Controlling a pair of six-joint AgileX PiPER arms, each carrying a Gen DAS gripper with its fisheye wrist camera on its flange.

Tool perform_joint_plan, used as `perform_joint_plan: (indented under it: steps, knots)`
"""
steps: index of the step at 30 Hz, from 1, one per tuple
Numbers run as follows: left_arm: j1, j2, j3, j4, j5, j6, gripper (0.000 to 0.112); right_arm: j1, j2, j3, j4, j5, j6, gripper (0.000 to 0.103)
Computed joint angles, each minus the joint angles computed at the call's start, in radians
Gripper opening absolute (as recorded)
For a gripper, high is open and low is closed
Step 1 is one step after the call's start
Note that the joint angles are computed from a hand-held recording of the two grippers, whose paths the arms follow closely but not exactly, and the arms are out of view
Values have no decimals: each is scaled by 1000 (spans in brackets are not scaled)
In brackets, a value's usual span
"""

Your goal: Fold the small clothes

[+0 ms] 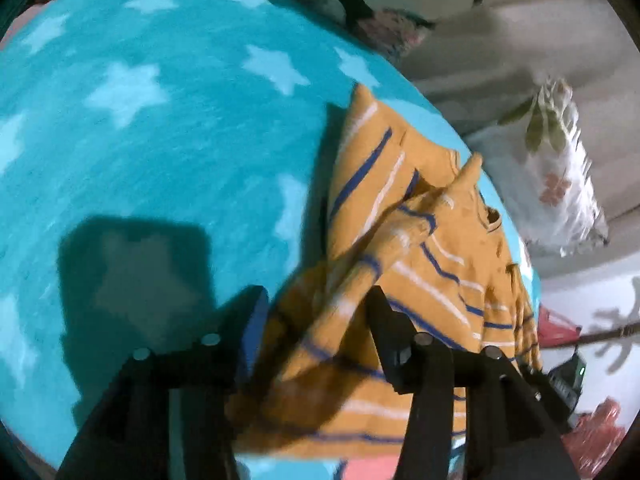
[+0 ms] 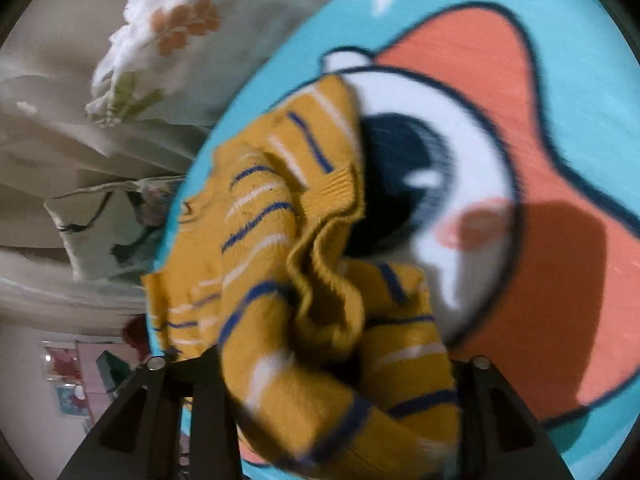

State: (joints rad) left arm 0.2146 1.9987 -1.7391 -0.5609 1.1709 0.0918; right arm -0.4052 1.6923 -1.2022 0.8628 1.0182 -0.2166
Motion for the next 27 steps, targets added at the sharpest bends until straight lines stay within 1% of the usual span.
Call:
perform_joint_plan:
  steps: [1, 3, 4, 6, 8, 9, 10, 12, 14, 15, 16, 18, 19, 20, 21, 22, 24, 25, 27]
  knots:
    - [1, -41, 30, 18, -11, -10, 51, -9, -28, 13, -7, 2, -9, 51]
    - [-14, -144, 100, 99, -55, -40, 58, -9, -101, 23, -85, -13, 9, 51]
    - [-20, -193, 136, 135, -78, -48, 62, 0, -147, 34, -142, -42, 38, 51]
    - [-43, -304, 208, 219, -125, -68, 67, 46, -248, 56, -307, -127, 152, 51]
    - [-65, -414, 270, 296, -157, -81, 76, 93, -344, 86, -474, -199, 264, 51]
    - [-68, -442, 285, 316, -165, -82, 77, 114, -373, 99, -515, -229, 298, 52]
    - [-76, -489, 309, 341, -173, -90, 78, 119, -391, 109, -516, -245, 293, 52]
    - [-88, -539, 331, 372, -179, -105, 78, 135, -392, 105, -447, -249, 208, 52]
    - [-96, -588, 348, 393, -178, -118, 78, 135, -365, 91, -307, -208, 56, 52]
    - [-98, -603, 353, 399, -177, -123, 78, 139, -331, 76, -228, -166, -43, 52]
    - [-99, -626, 362, 405, -173, -125, 78, 155, -288, 54, -179, -125, -119, 52]
    - [-106, -659, 368, 414, -157, -129, 79, 187, -191, 6, -137, -61, -219, 52]
    - [-107, -678, 370, 417, -146, -124, 79, 213, -135, -31, -155, -49, -226, 52]
    - [-109, -690, 373, 423, -138, -121, 79, 249, -67, -81, -213, -76, -195, 52]
    - [-107, -704, 375, 426, -129, -116, 79, 261, -25, -116, -245, -88, -174, 52]
    - [-101, -717, 375, 425, -119, -105, 79, 258, 46, -179, -260, -95, -151, 49]
    - [-90, -747, 377, 431, -100, -84, 83, 216, 148, -275, -216, -107, -112, 49]
    - [-85, -754, 379, 432, -100, -78, 86, 178, 204, -332, -160, -93, -91, 49]
    - [-66, -770, 384, 427, -102, -58, 87, 95, 286, -395, -6, -53, -76, 49]
